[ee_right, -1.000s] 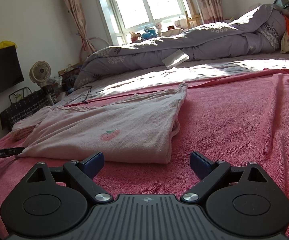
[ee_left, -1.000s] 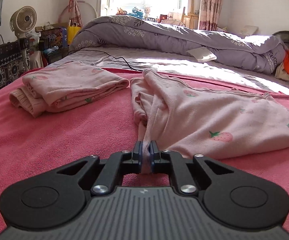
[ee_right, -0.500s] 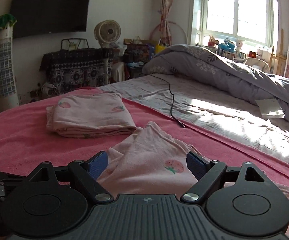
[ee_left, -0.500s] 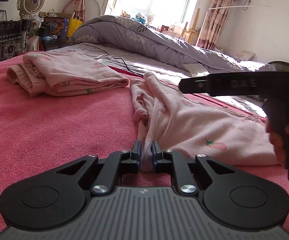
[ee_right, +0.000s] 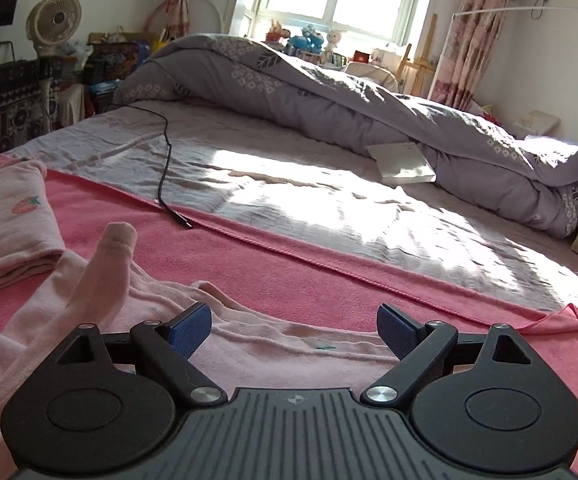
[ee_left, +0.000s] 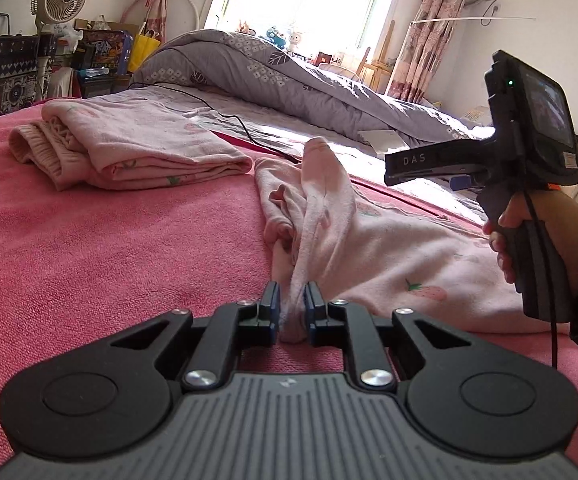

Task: Fold clothes

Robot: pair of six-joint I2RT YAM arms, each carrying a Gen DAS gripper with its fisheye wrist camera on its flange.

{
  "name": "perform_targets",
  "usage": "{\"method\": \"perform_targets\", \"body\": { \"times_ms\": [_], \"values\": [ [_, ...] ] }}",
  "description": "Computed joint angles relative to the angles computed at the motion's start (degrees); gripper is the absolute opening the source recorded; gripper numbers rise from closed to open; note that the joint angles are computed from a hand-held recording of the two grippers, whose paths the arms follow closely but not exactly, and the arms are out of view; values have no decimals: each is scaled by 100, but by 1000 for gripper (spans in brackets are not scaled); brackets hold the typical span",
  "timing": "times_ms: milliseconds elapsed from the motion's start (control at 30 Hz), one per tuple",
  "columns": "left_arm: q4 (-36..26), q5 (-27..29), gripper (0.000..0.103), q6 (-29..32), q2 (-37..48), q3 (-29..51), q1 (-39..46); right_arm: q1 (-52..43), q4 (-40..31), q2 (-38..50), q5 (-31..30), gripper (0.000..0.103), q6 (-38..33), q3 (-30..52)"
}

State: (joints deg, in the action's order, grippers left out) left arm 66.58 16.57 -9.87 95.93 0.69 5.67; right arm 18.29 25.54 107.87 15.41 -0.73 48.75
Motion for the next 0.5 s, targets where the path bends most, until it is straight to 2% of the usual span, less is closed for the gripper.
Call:
{"method": "perform_targets", "body": {
  "times_ms": [67, 133, 167, 267, 367, 433, 467, 500],
  "values": [
    [5, 10, 20, -2, -1, -6, 7, -44, 60, -318, -629, 84, 73, -211],
    [19, 13, 20, 0, -1, -17, 11, 133, -170, -595, -1073, 62, -138, -265],
    [5, 9, 20, -7, -9, -11, 4, 294, -354, -696, -1209, 58, -336, -229],
    [33, 63, 20, -8, 13, -16, 43, 827, -422, -674, -1182, 54, -826, -203],
    [57, 125, 20, -14, 28, -23, 82, 1149, -620, -239, -793, 52, -871, 199],
    [98, 140, 20, -24, 49, -37, 86, 1062, -909, 85, -747, 41, -500, 534],
    [92, 172, 20, -16, 50, -33, 112, 947, -1039, 198, -919, 39, -295, 646],
    [92, 185, 20, -14, 48, -34, 120, 869, -1074, 259, -1023, 32, -137, 696]
  ]
}}
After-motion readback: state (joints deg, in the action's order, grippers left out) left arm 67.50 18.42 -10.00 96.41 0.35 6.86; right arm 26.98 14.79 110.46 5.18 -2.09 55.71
